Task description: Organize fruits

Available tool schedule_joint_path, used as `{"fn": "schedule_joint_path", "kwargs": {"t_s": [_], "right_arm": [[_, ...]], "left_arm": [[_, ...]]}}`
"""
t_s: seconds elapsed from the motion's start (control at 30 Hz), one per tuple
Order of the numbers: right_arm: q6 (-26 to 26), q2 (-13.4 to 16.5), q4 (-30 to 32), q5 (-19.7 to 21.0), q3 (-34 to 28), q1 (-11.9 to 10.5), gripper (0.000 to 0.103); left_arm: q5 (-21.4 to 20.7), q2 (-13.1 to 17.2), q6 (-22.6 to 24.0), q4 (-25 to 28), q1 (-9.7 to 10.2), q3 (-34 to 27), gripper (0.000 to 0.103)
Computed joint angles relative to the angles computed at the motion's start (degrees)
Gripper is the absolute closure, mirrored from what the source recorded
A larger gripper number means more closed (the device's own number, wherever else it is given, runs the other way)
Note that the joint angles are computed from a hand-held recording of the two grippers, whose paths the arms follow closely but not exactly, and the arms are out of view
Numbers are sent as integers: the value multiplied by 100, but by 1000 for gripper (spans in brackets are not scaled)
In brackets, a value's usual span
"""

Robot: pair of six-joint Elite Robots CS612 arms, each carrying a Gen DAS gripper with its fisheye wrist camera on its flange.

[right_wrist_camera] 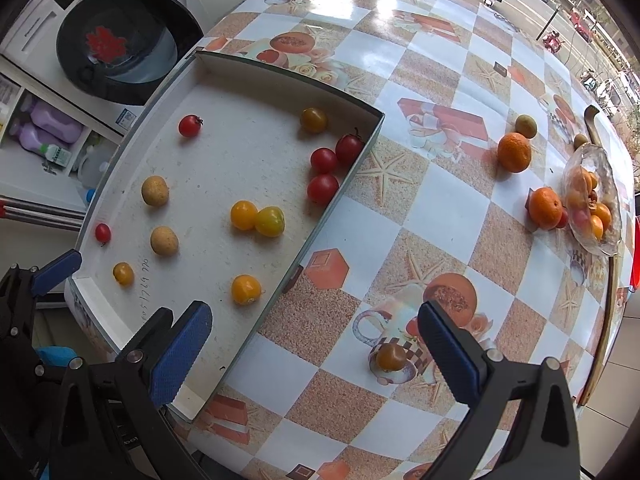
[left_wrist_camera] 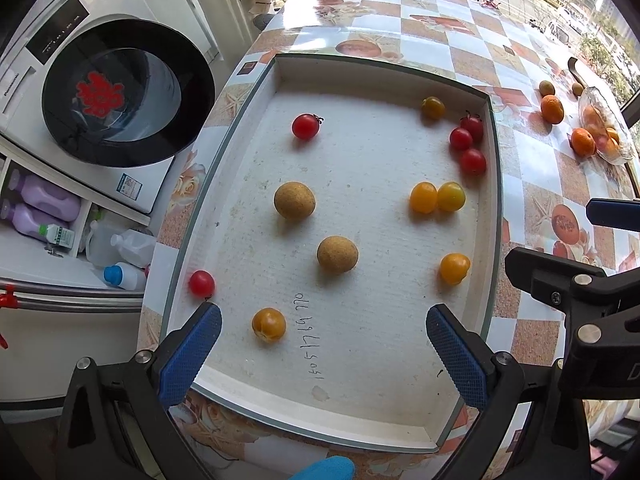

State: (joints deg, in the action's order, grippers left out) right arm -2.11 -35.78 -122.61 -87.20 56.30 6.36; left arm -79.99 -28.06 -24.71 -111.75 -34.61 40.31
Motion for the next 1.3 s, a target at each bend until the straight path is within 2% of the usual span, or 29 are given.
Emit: {"fn": "schedule_joint_path", "kwargs": {"t_s": [1.3], "right_arm": [[-68, 82, 120, 40, -113, 10, 0]], "left_arm": [[-66, 128, 70, 130, -11, -231, 0]]}}
